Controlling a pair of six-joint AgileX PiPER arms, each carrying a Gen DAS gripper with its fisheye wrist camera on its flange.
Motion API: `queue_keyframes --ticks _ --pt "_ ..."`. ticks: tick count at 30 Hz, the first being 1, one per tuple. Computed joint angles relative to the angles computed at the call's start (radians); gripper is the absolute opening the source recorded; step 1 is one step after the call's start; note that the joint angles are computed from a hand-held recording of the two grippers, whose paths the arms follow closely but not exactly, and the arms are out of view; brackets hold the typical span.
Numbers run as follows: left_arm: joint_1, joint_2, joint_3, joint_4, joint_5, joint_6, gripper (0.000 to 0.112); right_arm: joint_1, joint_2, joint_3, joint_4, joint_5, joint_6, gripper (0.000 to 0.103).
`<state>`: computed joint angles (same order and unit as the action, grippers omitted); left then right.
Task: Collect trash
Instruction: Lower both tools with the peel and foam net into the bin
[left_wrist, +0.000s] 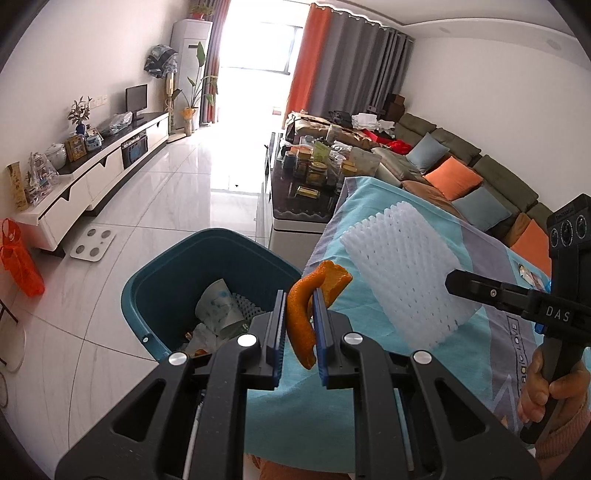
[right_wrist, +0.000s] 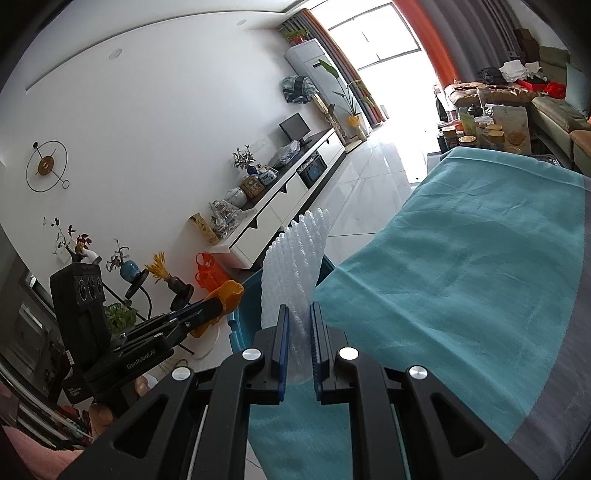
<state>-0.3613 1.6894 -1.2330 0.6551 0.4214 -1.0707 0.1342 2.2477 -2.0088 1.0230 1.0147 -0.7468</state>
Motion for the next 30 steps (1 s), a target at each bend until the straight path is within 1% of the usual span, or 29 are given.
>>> queue_keyframes --ticks 8,21,30 --pt "0.011 -0.006 0.012 0.01 0.002 -0.015 0.014 0.013 0.024 -0.047 -0.019 0.012 0.033 0.01" --pt "-0.011 -0.001 -0.004 0.054 0.041 -0.073 0.014 0.033 0.048 -0.101 -0.039 0.026 0.074 0.01" --pt "-0.021 -0.001 -0.007 0.081 0.058 -0.104 0.014 0.04 0.09 -0.184 -0.059 0.054 0.116 0.01"
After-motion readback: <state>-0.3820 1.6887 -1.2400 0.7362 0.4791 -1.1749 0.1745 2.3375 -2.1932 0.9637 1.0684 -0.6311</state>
